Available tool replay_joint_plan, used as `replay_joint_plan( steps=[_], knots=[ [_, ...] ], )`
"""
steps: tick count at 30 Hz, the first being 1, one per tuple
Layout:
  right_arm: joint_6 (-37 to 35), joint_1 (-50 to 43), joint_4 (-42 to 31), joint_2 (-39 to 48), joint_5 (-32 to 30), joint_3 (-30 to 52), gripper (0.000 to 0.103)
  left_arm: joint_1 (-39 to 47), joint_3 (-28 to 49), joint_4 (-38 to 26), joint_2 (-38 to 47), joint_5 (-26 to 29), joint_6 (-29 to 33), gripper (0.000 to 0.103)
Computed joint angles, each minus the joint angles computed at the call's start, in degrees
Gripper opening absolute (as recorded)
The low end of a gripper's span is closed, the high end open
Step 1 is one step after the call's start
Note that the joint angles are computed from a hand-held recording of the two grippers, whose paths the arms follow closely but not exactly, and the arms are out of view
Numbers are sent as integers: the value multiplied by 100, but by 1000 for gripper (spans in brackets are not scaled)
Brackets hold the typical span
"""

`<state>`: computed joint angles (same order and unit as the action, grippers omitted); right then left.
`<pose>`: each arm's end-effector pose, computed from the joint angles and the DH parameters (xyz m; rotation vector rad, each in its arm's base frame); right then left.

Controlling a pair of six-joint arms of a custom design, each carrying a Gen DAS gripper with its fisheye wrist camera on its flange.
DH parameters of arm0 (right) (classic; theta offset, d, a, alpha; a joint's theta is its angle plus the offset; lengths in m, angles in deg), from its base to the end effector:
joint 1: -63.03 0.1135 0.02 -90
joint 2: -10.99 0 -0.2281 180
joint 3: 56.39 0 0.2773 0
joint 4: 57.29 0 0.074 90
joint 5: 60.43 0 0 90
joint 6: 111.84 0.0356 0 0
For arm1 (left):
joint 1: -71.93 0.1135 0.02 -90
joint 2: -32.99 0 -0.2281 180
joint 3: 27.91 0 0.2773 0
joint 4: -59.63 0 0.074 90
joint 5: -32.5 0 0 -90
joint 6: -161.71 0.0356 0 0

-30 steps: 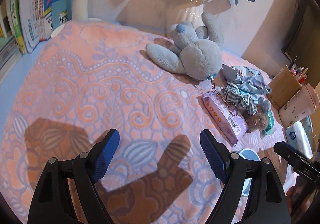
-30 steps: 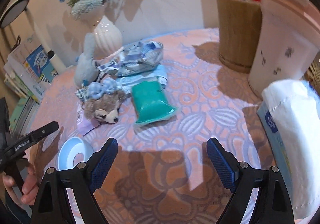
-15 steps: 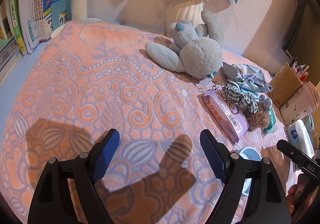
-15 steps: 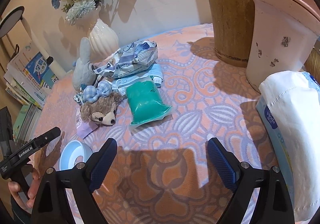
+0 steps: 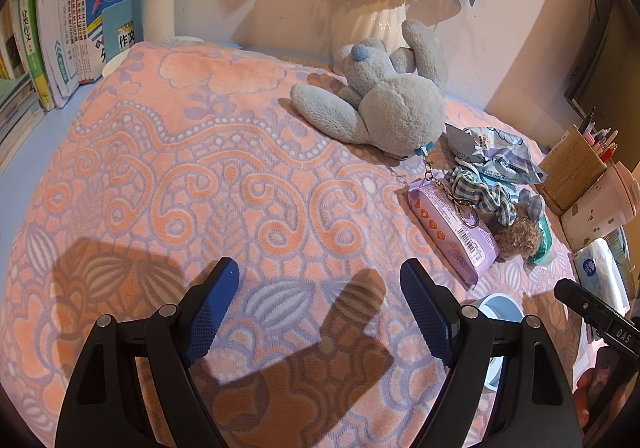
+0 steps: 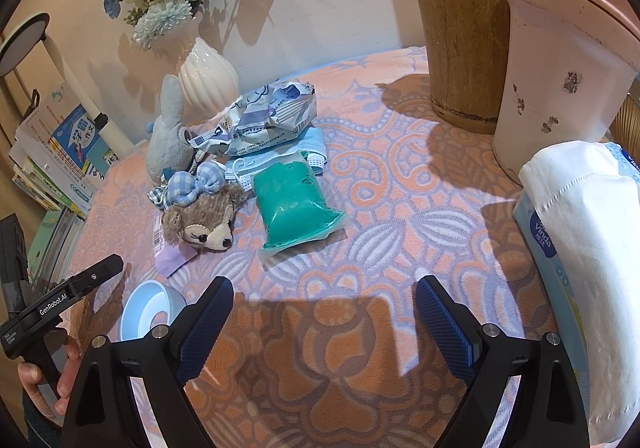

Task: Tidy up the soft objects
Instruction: 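Grasp the purple packet with the left tool while the right tool grasps the teal clay pack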

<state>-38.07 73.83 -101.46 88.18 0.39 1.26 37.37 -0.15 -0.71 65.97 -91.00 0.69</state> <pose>0.2691 0.0690 0.1490 -0.7586 2.4822 0.6449 0.1328 -0.0676 0.1180 -0.9098 2.2564 0.0231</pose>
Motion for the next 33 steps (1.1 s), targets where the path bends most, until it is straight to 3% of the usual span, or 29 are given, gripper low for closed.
replay_joint_plan(
  steps=[14,19,25,29,33],
  knots=[
    [27,-14,20,-26,-7,-18,92,-54,39,-9,90,-34,-50,82],
    [8,-9,-148,-51,39,83,92,-340,751,-73,1346,-240,-96,82],
    [-113,400,-276,1,596,567,92,-426,1352,360,2036,4,584,82],
    [-159,621,-86,504,888,893,92,56,1651,952,2542,600,1406,81],
    [-180,808,180,833,1105,961,82,364,2068,1351,3424,872,1765,81]
  ],
)
